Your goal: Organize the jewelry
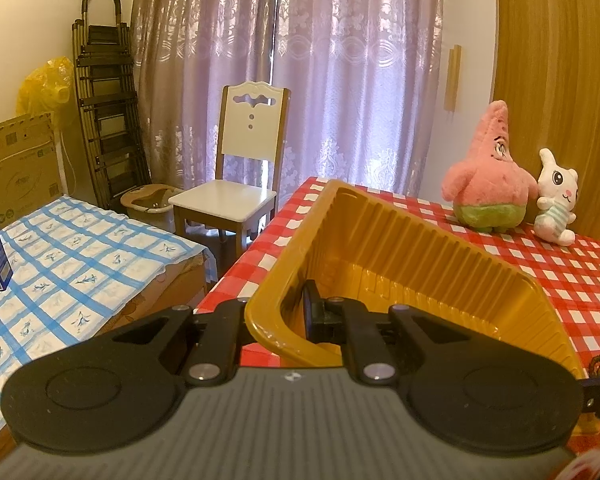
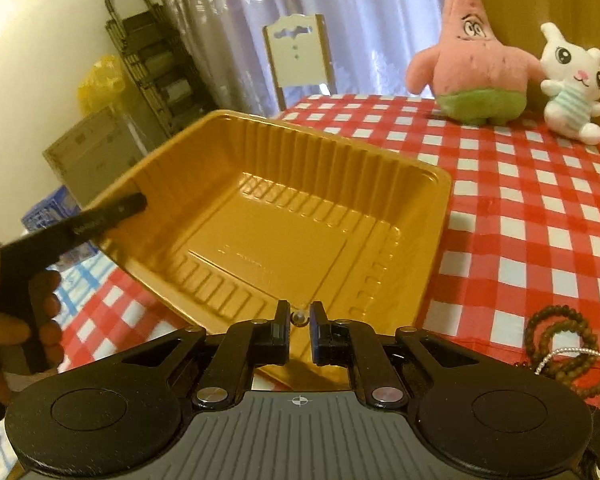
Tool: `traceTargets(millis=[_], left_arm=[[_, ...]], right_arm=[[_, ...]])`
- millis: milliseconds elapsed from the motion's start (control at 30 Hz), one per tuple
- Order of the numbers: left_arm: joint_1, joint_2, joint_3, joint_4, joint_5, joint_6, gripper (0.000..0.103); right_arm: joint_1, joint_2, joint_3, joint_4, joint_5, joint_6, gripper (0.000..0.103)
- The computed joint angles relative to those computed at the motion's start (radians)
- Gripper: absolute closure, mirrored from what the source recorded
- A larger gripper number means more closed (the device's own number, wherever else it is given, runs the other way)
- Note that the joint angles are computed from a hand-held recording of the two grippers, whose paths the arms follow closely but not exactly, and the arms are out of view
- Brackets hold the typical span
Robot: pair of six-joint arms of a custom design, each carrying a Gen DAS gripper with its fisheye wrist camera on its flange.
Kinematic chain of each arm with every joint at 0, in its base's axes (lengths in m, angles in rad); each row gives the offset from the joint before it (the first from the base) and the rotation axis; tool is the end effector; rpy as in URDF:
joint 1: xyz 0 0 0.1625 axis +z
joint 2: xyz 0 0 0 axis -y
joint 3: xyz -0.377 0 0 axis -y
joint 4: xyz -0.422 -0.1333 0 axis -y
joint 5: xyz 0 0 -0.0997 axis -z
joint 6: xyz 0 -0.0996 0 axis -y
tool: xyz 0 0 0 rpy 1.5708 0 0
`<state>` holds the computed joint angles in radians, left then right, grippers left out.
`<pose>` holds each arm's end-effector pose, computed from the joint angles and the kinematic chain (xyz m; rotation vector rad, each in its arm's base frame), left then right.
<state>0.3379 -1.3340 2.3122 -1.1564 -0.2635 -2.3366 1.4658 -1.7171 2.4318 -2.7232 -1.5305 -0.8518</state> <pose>-0.2223 -0.3213 0.0762 0.0324 1.8306 -1.4278 0.0950 -0.4085 0.2110 1.0754 -2.7092 0.6026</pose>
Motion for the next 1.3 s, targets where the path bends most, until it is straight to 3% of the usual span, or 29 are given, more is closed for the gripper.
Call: traceTargets(millis=[100,200,333,500,600,700,800,933,1133,1300], left_arm=[[-0.004,-0.006,0.005,-0.009,-0.001,0.013,0.092],[-0.004,-0.013,0.012,-0.028,-0.003,0.031,0.092],[-0.01,-0.022,0.023,-0.052,-0.007,0.05,0.092],[-0.015,-0.031,0.035,-0.075,-0.013,0.062,0.092],[-0.014,-0.032,0.031,-0.078,-0.018,0.064,0.092],[-0.015,-0.021,0.019,-0.06,-0.019,0.054,0.092],[-0.017,-0.011,0.007,-0.039,-0.029,0.032,0.092],[-0.019,0.003,-0.004,-0.013,-0.029,0.022,0.092],[-0.019,0.019,-0.023,0.03,-0.025,-0.008,0.092],[-0.017,0.022,-0.027,0.035,-0.02,-0.003,0.092]], right_arm=[[-0.026,-0.048,0.007,0.045,0.049,0.015,0.085],[-0.052,-0.13,0.035,0.061,0.097,0.028,0.059],[-0.102,-0.291,0.085,0.117,0.132,0.019,0.058],[-0.196,-0.489,0.155,0.12,0.057,-0.055,0.058],[-0.255,-0.532,0.161,0.089,-0.005,-0.074,0.058],[-0.328,-0.555,0.148,0.08,0.001,-0.113,0.058],[-0.347,-0.522,0.115,0.057,-0.023,-0.15,0.058],[-0.361,-0.488,0.078,0.051,0.001,-0.117,0.058],[-0.278,-0.366,0.055,-0.047,-0.037,-0.071,0.058],[-0.243,-0.246,0.015,-0.12,-0.081,0.026,0.059]])
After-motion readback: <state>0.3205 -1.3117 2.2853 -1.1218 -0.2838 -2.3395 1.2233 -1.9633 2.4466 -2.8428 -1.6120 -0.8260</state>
